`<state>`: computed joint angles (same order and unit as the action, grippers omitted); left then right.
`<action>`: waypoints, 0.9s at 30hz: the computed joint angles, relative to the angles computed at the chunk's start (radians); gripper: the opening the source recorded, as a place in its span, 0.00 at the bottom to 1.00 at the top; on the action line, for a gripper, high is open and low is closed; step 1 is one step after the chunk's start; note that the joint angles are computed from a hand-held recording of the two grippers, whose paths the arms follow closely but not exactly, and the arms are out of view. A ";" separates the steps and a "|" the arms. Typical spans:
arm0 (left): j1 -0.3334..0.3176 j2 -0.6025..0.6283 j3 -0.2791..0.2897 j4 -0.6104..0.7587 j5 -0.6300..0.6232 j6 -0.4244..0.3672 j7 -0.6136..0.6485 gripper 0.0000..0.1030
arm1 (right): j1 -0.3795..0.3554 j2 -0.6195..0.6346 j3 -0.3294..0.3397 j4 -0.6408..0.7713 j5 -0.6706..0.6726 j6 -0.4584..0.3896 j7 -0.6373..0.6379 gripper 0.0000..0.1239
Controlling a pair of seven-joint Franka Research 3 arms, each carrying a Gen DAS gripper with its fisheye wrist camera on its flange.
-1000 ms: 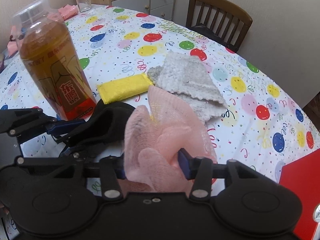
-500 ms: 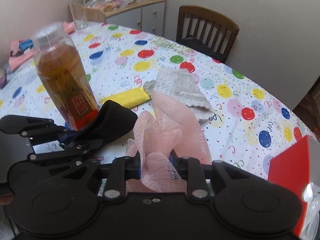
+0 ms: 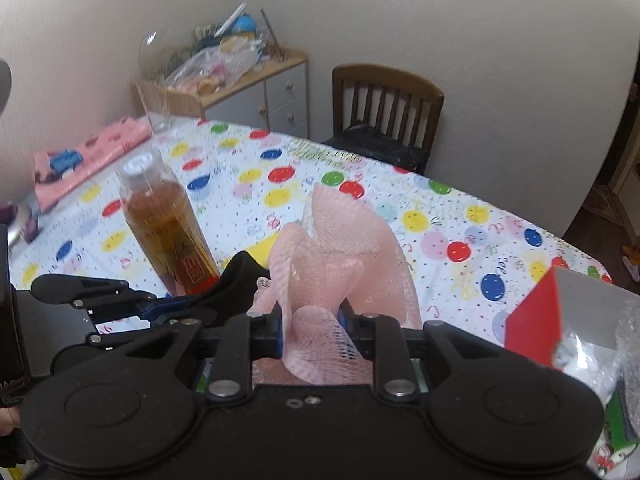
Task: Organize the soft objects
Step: 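Lift the eye mask with the left gripper while the right lifts the loofah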
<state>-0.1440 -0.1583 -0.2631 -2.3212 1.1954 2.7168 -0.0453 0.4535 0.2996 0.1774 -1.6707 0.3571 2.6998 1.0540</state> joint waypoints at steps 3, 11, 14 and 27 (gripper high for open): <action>-0.009 -0.020 -0.003 -0.002 -0.028 -0.004 0.041 0.07 | -0.021 -0.047 0.012 -0.047 0.053 0.023 -0.024 0.17; -0.016 -0.070 -0.024 -0.011 -0.099 -0.011 0.105 0.06 | -0.058 -0.173 0.021 -0.158 0.238 0.053 -0.154 0.17; -0.015 -0.077 -0.019 -0.025 -0.144 0.018 0.130 0.06 | -0.063 -0.218 0.004 -0.194 0.286 0.038 -0.193 0.17; -0.027 0.022 -0.026 0.004 -0.185 0.060 0.178 0.23 | -0.062 -0.362 -0.063 -0.383 0.373 0.025 -0.214 0.18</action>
